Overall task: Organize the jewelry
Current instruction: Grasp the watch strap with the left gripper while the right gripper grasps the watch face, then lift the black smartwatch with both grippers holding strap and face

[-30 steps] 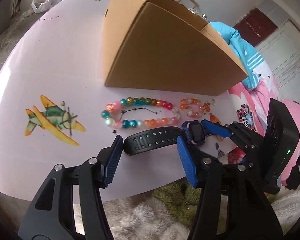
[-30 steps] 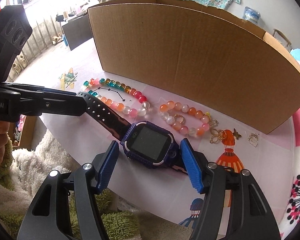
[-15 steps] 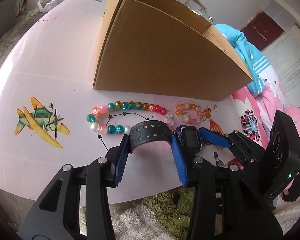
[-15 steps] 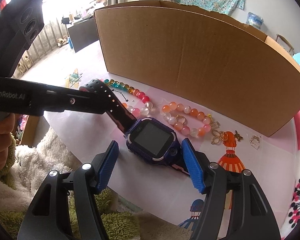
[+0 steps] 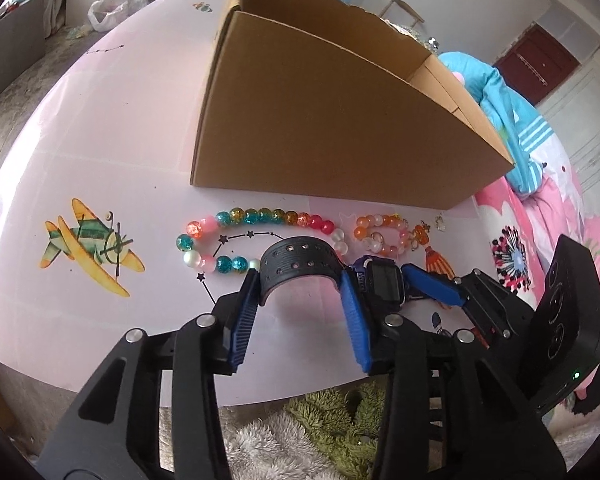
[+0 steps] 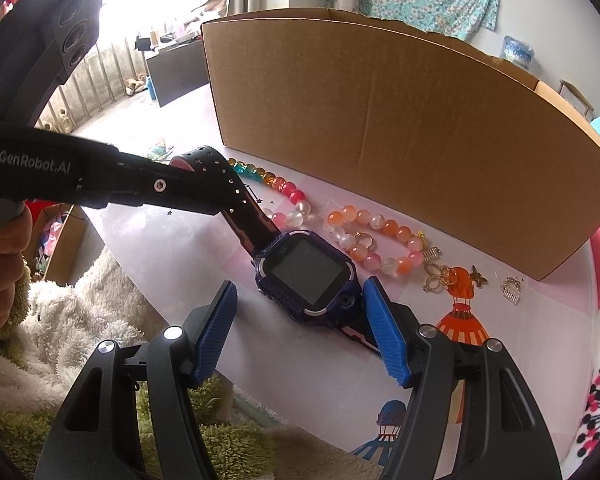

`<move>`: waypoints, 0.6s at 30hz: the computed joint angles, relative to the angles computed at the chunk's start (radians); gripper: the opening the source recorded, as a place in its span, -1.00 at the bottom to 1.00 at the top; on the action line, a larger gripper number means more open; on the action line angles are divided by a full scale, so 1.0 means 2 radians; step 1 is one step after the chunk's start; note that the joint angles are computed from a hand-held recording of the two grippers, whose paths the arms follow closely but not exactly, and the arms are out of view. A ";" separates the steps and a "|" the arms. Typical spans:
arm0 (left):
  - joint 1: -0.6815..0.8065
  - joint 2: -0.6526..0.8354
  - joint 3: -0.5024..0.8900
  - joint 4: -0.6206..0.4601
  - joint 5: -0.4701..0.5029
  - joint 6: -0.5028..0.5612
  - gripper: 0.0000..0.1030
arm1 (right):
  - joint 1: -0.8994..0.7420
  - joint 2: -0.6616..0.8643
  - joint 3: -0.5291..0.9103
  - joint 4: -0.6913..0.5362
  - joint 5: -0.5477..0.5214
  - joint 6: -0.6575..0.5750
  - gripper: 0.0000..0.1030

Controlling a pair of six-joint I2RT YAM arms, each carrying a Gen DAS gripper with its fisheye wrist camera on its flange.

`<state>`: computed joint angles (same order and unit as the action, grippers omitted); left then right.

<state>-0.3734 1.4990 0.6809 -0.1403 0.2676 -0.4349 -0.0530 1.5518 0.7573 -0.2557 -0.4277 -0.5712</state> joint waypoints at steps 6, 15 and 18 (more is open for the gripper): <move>0.015 0.001 -0.002 0.009 0.019 -0.031 -0.06 | -0.007 0.002 0.002 -0.002 -0.007 -0.009 0.25; 0.029 -0.019 -0.013 0.021 0.035 -0.054 0.14 | -0.006 0.000 0.001 -0.004 -0.006 -0.010 0.25; 0.030 -0.018 -0.013 0.025 0.035 -0.062 0.10 | -0.006 0.000 0.001 -0.004 -0.006 -0.010 0.25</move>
